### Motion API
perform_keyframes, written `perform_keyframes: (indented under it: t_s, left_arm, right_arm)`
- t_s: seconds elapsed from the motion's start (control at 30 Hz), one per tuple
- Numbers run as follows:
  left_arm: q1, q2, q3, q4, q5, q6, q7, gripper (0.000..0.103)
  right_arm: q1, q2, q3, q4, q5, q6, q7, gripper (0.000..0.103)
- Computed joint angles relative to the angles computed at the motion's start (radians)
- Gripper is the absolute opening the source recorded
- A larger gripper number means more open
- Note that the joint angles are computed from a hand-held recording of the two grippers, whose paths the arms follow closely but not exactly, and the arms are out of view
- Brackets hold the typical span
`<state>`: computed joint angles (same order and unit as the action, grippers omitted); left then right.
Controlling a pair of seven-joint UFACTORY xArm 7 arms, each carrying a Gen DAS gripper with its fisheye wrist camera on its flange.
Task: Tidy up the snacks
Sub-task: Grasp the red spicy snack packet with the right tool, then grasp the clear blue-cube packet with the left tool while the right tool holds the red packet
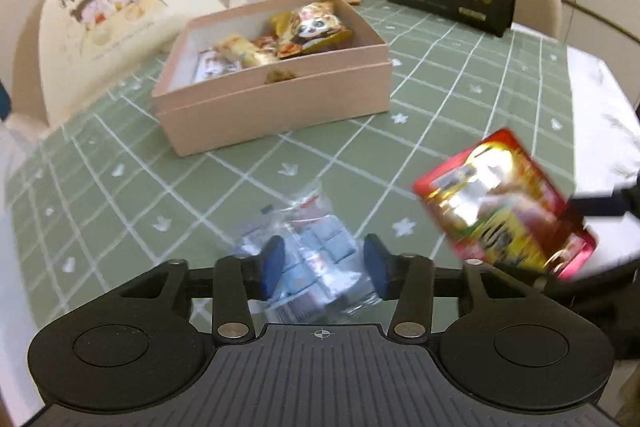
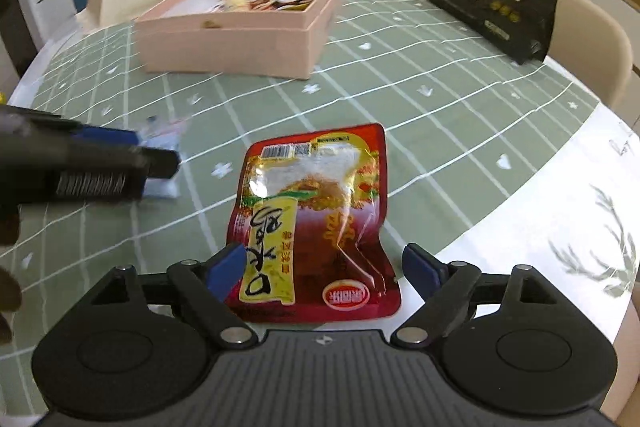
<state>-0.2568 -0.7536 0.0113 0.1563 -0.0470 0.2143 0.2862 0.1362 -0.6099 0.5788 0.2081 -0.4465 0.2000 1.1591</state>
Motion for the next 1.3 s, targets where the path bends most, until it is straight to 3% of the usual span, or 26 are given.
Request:
perform_keyframes:
  t_s: [0.13, 0.27, 0.37, 0.47, 0.53, 0.7, 0.8, 0.9, 0.97, 1.0, 1.07, 1.13, 1.2, 1.3]
  left_arm:
    - [0.101, -0.067, 0.031, -0.026, 0.031, 0.035, 0.03, 0.054]
    - [0.175, -0.12, 0.138, -0.018, 0.004, 0.141, 0.096, 0.051]
    - [0.181, -0.166, 0.209, 0.001, -0.092, 0.203, 0.096, 0.051]
    - [0.121, -0.184, 0.23, 0.019, -0.187, 0.228, 0.093, 0.051]
    - [0.065, -0.176, 0.208, 0.019, -0.213, 0.214, 0.119, 0.051]
    - [-0.054, -0.07, 0.069, -0.005, -0.204, 0.054, 0.117, 0.053]
    - [0.02, -0.014, -0.061, -0.021, -0.096, -0.019, 0.062, 0.055]
    - [0.104, -0.056, -0.095, -0.043, -0.016, -0.001, 0.031, 0.057]
    - [0.157, -0.087, -0.072, -0.05, 0.023, 0.031, 0.022, 0.057]
    - [0.16, -0.092, -0.03, -0.049, 0.028, 0.043, 0.036, 0.057]
    - [0.125, -0.085, 0.067, -0.033, 0.017, 0.06, 0.098, 0.057]
    - [0.105, -0.071, 0.095, -0.012, 0.002, 0.08, 0.129, 0.061]
    - [0.056, -0.037, 0.143, 0.014, -0.041, 0.089, 0.162, 0.08]
    - [0.037, -0.044, 0.174, 0.024, -0.103, 0.099, 0.185, 0.078]
  right_arm:
    - [-0.037, 0.036, 0.01, 0.019, -0.038, -0.036, -0.036, 0.086]
    - [-0.138, 0.059, 0.123, 0.054, -0.092, -0.088, -0.008, 0.087]
    - [-0.251, 0.093, 0.2, 0.077, -0.114, -0.171, -0.012, 0.088]
    - [-0.369, 0.107, 0.275, 0.092, -0.107, -0.235, -0.037, 0.088]
    - [-0.42, 0.105, 0.301, 0.095, -0.082, -0.24, -0.044, 0.089]
    - [-0.501, 0.088, 0.33, 0.066, -0.005, -0.278, -0.056, 0.094]
    - [-0.569, 0.044, 0.405, 0.031, 0.037, -0.337, -0.055, 0.098]
    - [-0.604, 0.001, 0.469, 0.002, 0.088, -0.384, -0.055, 0.099]
    - [-0.618, -0.023, 0.507, -0.01, 0.124, -0.402, -0.055, 0.1]
    - [-0.618, -0.025, 0.513, -0.011, 0.138, -0.402, -0.061, 0.1]
    - [-0.622, -0.019, 0.517, -0.009, 0.16, -0.405, -0.082, 0.102]
    - [-0.63, -0.012, 0.524, -0.009, 0.183, -0.413, -0.103, 0.103]
    - [-0.637, -0.011, 0.538, -0.007, 0.205, -0.414, -0.118, 0.103]
    - [-0.633, -0.012, 0.543, -0.009, 0.228, -0.414, -0.132, 0.103]
